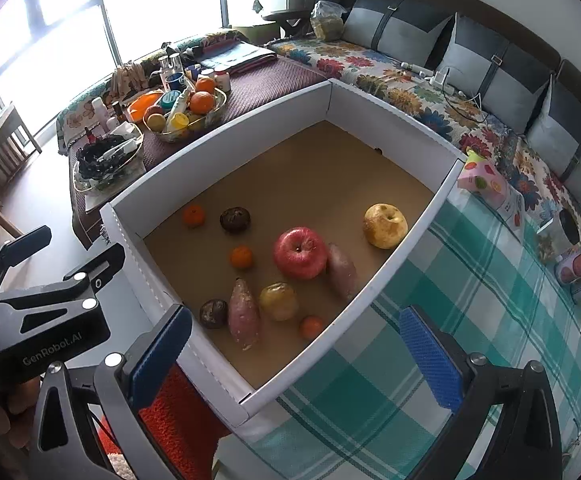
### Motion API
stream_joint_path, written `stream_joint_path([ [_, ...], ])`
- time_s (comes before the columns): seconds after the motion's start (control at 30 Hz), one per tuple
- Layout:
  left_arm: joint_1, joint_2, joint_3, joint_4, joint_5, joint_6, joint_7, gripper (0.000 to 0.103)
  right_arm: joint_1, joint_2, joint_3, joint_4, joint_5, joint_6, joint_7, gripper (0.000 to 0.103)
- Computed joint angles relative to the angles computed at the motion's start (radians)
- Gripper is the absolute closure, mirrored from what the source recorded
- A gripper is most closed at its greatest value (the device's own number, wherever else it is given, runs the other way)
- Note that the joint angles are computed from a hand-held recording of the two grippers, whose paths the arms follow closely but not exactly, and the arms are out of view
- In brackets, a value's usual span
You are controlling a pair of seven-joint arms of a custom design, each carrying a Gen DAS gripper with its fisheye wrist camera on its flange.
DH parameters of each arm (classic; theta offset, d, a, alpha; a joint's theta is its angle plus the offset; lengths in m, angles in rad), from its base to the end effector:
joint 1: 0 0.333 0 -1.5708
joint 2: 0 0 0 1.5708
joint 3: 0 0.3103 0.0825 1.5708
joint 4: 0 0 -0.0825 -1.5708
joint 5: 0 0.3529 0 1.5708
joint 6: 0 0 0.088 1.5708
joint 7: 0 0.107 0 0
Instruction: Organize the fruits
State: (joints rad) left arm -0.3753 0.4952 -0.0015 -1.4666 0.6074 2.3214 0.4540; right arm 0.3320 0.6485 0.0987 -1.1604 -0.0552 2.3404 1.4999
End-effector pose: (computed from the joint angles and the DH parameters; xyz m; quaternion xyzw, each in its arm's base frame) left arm 0.6539 -0.2473 0.4424 -0.7940 0.5266 -0.1609 0.2577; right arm 0.6872 0.2887 0.4812 -0.8278 0.4950 -0.1487 0.2181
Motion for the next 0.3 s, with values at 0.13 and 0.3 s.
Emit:
stream_joint_path([
  [0.13,0.0,0.007,-0.002,0.009,-0.003,0.0,0.011,0.004,0.0,0.0,-0.001,0.0,0.0,-0.003,0.001,0.0],
  [0.3,-0.003,-0.002,0.005,-0.011,0.008,0.027,-0.003,0.004,0.0,0.006,-0.001,0.003,0.003,-0.004,0.005,0.0],
])
